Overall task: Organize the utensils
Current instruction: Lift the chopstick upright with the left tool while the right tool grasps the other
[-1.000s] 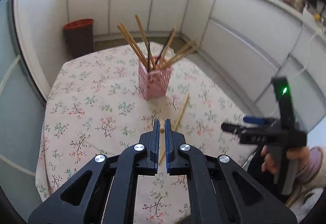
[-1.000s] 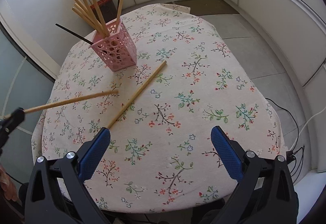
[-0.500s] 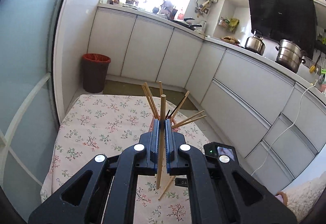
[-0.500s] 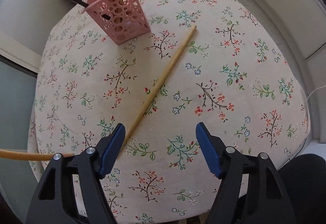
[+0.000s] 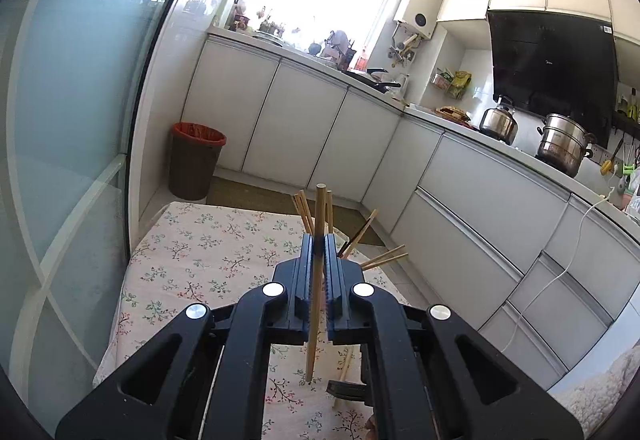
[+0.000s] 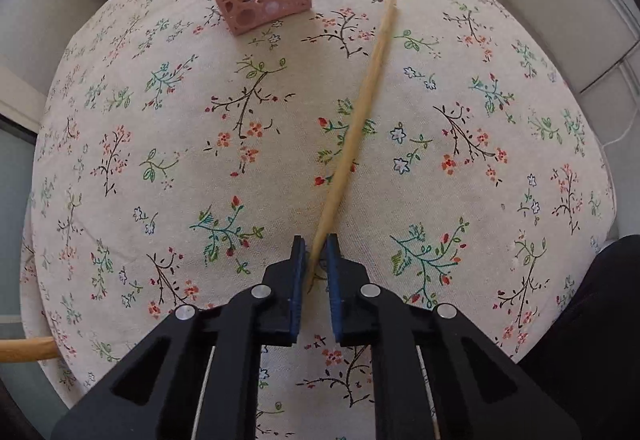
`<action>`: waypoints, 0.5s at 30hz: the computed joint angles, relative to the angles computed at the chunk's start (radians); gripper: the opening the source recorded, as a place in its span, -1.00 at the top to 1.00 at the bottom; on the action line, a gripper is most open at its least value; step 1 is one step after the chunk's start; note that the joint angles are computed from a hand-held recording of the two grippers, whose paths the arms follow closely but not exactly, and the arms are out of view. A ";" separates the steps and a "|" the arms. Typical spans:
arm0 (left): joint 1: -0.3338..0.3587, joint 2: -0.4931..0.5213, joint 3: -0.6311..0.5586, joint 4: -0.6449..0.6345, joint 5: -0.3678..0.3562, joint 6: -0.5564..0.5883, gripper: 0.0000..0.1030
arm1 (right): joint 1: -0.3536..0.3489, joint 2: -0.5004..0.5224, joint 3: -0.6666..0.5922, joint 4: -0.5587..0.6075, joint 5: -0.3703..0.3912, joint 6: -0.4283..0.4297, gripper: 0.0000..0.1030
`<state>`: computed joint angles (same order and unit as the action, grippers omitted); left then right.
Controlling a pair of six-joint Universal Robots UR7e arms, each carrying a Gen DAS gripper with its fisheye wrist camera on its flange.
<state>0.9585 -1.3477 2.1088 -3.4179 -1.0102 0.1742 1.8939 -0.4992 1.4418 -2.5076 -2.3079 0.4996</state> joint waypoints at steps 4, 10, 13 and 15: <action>-0.016 -0.007 0.008 0.003 0.015 0.000 0.92 | -0.032 -0.116 0.131 -0.011 0.091 0.054 0.88; -0.048 -0.018 0.022 0.009 0.040 -0.014 0.91 | -0.049 -0.309 0.309 -0.008 0.178 0.012 0.88; -0.071 -0.009 0.017 0.011 0.054 -0.012 0.91 | -0.040 -0.372 0.328 -0.019 0.200 -0.070 0.88; -0.087 0.002 0.010 0.012 0.066 -0.010 0.91 | -0.035 -0.387 0.297 -0.017 0.224 -0.114 0.88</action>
<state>0.8719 -1.3453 2.1188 -3.4061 -0.9440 0.1643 1.8587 -0.8859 1.7389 -2.5247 -2.0836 0.3852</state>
